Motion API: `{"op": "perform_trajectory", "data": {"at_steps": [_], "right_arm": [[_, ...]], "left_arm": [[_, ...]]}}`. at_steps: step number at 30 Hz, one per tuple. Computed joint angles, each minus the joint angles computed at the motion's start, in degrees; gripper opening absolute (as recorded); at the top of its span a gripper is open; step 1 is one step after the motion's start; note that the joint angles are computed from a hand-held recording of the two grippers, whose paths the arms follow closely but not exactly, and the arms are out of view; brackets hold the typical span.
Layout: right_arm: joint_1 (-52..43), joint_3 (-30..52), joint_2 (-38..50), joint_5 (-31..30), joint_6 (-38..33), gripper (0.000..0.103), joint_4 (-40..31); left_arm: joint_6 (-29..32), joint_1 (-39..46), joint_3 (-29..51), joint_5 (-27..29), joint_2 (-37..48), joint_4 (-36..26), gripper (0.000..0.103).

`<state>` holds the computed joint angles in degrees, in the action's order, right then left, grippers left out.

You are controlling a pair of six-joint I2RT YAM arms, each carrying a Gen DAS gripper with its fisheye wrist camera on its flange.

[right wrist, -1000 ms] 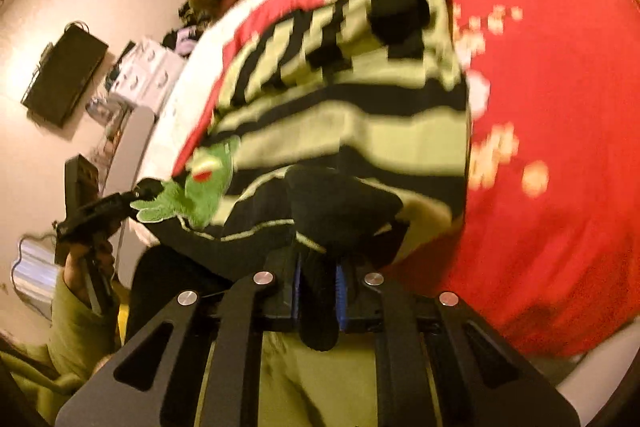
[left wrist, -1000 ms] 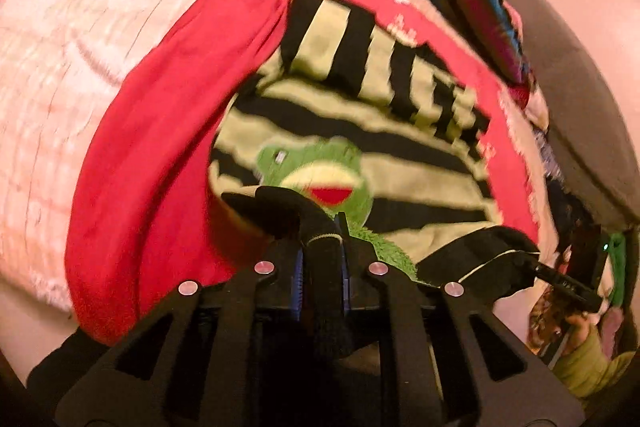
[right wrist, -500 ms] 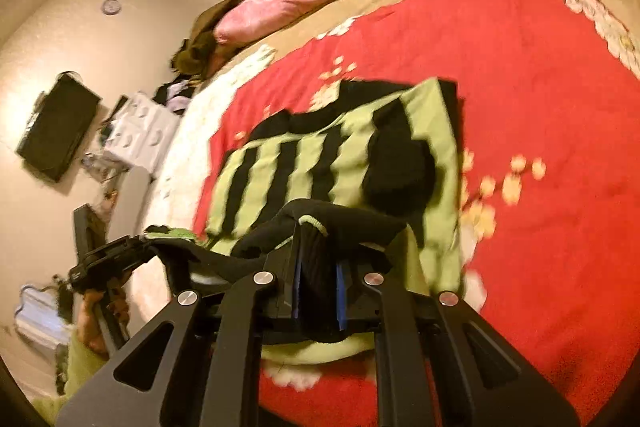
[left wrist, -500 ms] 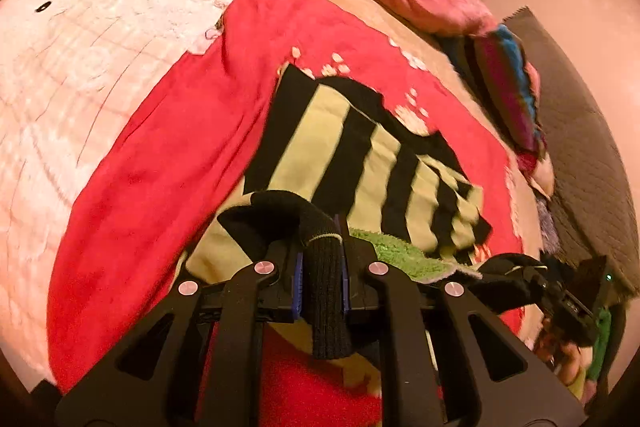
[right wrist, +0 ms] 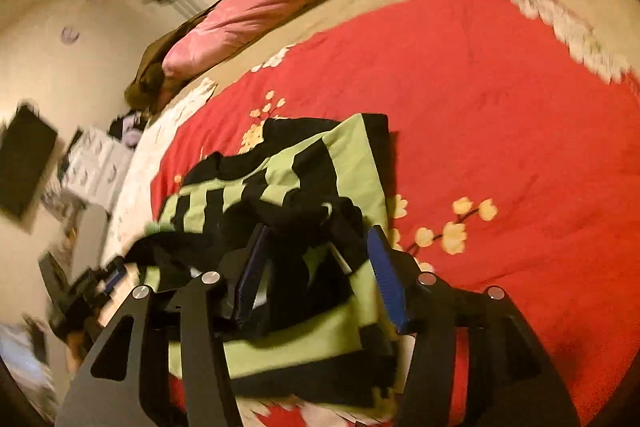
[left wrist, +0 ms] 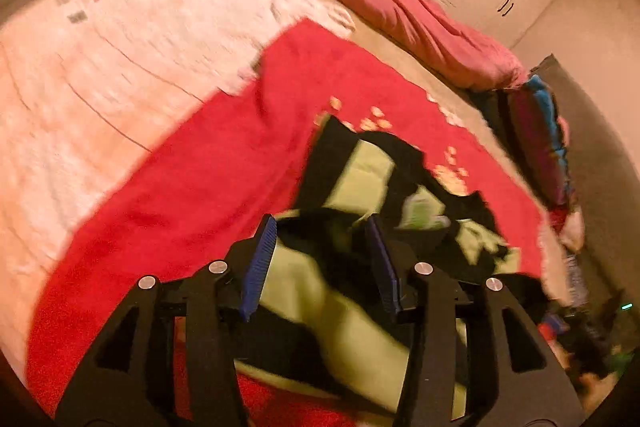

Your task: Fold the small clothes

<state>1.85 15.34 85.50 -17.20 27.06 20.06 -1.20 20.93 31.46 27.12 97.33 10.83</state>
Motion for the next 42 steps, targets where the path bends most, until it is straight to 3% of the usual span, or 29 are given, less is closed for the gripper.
{"op": "perform_trajectory", "data": {"at_steps": [5, 12, 13, 14, 19, 28, 29, 31, 32, 33, 42], "right_arm": [[10.59, -0.83, -5.46, 9.61, -3.02, 0.054, -5.93], [13.75, 7.65, 7.90, 9.49, 0.57, 0.051, -5.62], [13.36, 9.13, 9.66, 8.78, 0.32, 0.040, -6.23], [12.82, 10.13, 10.63, 7.65, 0.45, 0.002, -6.81], [4.48, 9.45, 7.30, 0.09, 4.47, 0.003, -2.82], [1.34, 16.38, 16.14, 1.92, 7.18, 0.003, -0.97], [1.35, 16.30, 16.35, 1.75, 7.22, 0.006, -0.63], [1.09, 13.51, 14.36, 2.27, 7.48, 0.023, 2.34], [0.77, 11.62, 12.50, 3.37, 6.96, 0.044, 3.55], [0.18, 10.47, 11.44, 3.81, 6.25, 0.054, 4.33], [-0.31, 2.54, 5.30, 4.51, -7.63, 0.065, 4.28]], "left_arm": [[8.71, 0.77, -7.72, -4.20, -3.05, 12.01, 0.042], [9.64, 0.65, -9.20, -5.97, 0.95, 17.95, 0.045], [9.74, 0.67, -9.31, -5.71, 1.12, 18.36, 0.046], [9.59, 1.12, -9.36, -4.80, 1.27, 18.74, 0.048], [9.33, 1.06, -9.73, -3.65, 2.26, 20.17, 0.048], [10.82, -1.20, -11.22, -4.31, 1.35, 22.28, 0.053], [10.89, -1.32, -11.20, -4.44, 1.42, 22.30, 0.053], [10.97, -1.34, -11.30, -4.38, 1.47, 22.45, 0.053], [10.91, -1.36, -11.32, -4.38, 1.50, 22.54, 0.053], [10.90, -1.38, -11.31, -4.34, 1.58, 22.59, 0.054], [10.58, -1.52, -10.44, -3.47, 2.08, 21.59, 0.057]]}}
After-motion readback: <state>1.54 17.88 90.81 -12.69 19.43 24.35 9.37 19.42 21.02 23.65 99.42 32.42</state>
